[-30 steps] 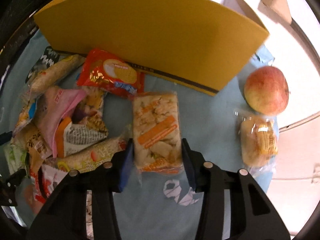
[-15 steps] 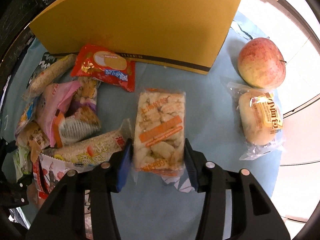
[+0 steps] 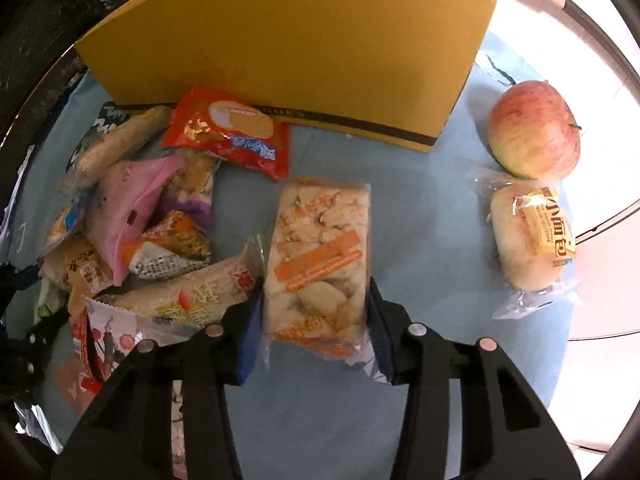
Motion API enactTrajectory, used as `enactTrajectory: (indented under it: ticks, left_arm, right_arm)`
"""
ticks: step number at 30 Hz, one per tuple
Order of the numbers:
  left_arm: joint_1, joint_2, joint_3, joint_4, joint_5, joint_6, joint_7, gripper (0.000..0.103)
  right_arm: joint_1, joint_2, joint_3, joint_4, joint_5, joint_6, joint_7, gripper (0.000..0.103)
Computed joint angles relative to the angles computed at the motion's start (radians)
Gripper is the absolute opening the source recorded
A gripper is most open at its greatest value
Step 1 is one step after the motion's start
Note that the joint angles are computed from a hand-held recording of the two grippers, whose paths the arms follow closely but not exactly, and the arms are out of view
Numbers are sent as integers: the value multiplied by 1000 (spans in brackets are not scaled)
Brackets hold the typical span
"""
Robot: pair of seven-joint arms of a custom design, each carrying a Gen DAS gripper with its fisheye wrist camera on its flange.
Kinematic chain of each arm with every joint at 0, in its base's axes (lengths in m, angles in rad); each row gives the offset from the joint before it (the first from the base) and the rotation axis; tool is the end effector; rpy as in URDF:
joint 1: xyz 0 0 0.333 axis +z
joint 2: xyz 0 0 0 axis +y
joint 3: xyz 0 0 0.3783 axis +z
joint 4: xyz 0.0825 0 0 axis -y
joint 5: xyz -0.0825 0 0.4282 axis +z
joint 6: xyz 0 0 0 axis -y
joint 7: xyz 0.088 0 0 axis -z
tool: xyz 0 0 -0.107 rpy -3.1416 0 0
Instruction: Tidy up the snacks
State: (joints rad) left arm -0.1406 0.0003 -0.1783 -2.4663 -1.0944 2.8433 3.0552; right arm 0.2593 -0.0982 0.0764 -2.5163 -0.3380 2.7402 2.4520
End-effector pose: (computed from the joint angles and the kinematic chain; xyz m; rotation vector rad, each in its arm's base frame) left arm 0.5023 -0.1166 0.3436 -1.0580 2.6091 -0.7962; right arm 0.4734 0.1791 0.3759 -1.7392 2.2487 -0.3458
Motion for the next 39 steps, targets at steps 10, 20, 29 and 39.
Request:
enactTrajectory:
  ticks: [10, 20, 29, 39]
  left_arm:
    - [13, -7, 11, 11, -4, -20, -51, 53]
    - [10, -31, 15, 4, 16, -27, -85, 53]
    - [3, -96, 45, -1, -64, -60, -49, 53]
    - [-19, -206, 81, 14, -172, -129, 7, 53]
  right_arm:
    - [6, -195, 10, -163, 72, 53, 82, 47]
    - [45, -313, 21, -261, 149, 88, 134, 47]
    - [37, -356, 51, -236, 109, 64, 161, 47]
    - [17, -424, 79, -179, 45, 47, 170, 47]
